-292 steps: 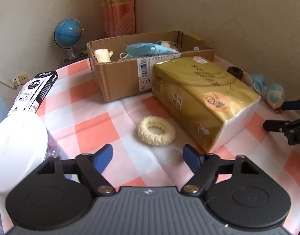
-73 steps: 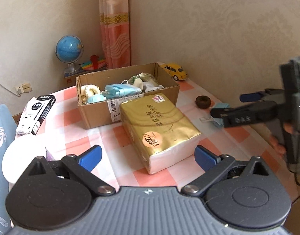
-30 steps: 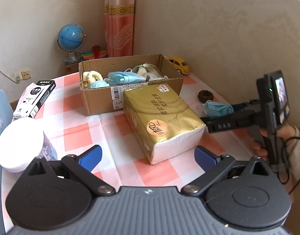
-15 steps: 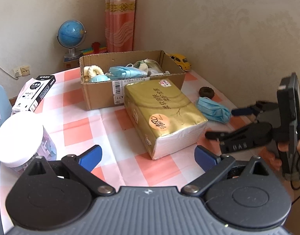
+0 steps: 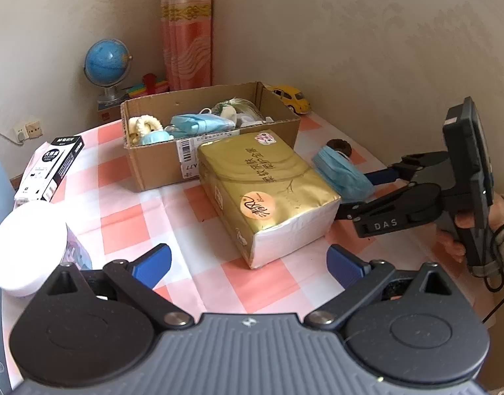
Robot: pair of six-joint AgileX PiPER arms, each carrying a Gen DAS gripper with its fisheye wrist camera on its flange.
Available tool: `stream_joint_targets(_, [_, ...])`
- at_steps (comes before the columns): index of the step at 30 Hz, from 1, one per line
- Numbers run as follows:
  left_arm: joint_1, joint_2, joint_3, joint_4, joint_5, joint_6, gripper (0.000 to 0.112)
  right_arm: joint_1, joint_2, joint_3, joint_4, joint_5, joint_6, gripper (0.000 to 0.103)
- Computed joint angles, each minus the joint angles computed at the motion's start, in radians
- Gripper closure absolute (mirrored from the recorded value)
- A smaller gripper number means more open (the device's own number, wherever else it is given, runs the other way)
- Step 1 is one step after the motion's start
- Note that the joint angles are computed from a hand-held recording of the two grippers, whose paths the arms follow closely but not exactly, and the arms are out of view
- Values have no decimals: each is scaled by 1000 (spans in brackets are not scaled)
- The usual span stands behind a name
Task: Organize soft objects
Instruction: 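Lower the right gripper onto the blue face mask and close it, then grasp the brown scrunchie with the left gripper while the right holds the mask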
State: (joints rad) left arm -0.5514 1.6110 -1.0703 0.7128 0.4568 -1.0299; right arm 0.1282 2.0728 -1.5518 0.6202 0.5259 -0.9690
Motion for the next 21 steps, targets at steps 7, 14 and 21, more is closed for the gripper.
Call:
stream_joint_targets(7, [26, 14, -39, -186, -30, 241, 12, -3, 45, -66, 18, -15, 33, 25])
stream_joint_targets(14, [64, 46, -127, -377, -29, 478, 12, 14, 13, -2, -17, -82, 73, 53])
stream_joint_targets(21, [54, 146, -309, -462, 25, 670, 13, -34, -106, 179, 142, -136, -8, 57])
